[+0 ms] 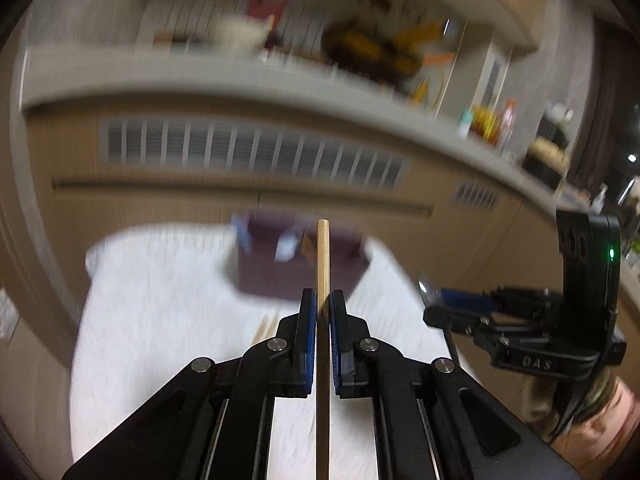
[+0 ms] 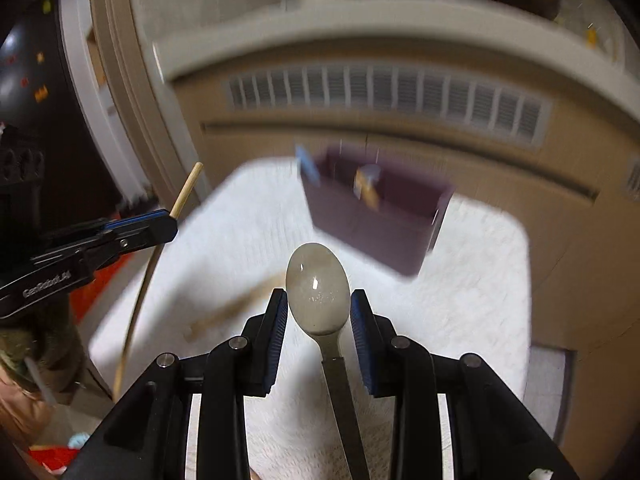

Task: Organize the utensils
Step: 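Raise chopstick with left tool while right carries spoon over caddy and opens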

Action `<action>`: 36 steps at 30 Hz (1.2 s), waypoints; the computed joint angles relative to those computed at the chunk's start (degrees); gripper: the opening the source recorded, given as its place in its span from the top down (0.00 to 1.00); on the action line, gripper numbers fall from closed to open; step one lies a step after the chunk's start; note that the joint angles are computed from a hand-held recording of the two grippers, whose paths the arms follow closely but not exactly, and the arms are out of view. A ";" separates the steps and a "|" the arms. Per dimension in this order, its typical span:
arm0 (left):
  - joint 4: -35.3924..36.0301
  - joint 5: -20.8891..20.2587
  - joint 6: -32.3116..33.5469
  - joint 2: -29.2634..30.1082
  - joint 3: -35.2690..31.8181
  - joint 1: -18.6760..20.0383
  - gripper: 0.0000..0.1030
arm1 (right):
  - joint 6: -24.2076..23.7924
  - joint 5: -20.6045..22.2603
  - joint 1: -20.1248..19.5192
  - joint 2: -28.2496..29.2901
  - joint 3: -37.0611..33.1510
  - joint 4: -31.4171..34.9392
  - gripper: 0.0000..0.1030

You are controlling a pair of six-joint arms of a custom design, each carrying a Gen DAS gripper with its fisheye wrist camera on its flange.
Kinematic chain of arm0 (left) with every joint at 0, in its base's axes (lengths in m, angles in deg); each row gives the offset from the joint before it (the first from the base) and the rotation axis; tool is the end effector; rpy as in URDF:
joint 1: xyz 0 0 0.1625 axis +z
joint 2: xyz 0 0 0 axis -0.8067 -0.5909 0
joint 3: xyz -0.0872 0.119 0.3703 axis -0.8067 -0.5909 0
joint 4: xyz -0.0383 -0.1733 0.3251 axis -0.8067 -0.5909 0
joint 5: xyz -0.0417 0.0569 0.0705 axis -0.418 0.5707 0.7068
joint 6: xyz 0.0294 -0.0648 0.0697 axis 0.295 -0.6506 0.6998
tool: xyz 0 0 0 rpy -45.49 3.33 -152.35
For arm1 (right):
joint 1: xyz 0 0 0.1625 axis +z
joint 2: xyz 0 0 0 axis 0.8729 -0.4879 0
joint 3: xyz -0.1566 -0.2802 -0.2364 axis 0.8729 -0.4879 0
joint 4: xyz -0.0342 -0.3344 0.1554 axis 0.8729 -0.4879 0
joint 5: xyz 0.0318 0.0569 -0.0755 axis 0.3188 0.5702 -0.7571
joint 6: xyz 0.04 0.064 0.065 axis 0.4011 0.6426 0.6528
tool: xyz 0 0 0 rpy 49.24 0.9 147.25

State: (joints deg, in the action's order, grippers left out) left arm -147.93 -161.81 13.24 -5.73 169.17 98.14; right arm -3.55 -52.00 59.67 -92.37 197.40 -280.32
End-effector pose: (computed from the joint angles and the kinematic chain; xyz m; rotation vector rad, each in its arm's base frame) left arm -0.2166 -0.4220 0.2311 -1.3421 -2.7139 0.8370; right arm 0.2567 -0.3237 0.1788 0.3034 -2.2348 1.1005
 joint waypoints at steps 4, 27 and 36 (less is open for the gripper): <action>-5.06 -1.04 1.64 1.84 -5.12 -2.75 0.94 | -10.49 -2.82 5.03 -0.46 -6.20 -8.60 0.71; -27.41 -5.19 7.05 39.84 -36.65 5.65 0.93 | -20.89 28.47 -19.36 3.11 -16.10 -21.10 0.71; -25.77 -4.40 5.76 43.02 -36.83 8.36 0.93 | -20.47 28.05 -24.59 5.38 -13.45 -19.36 0.71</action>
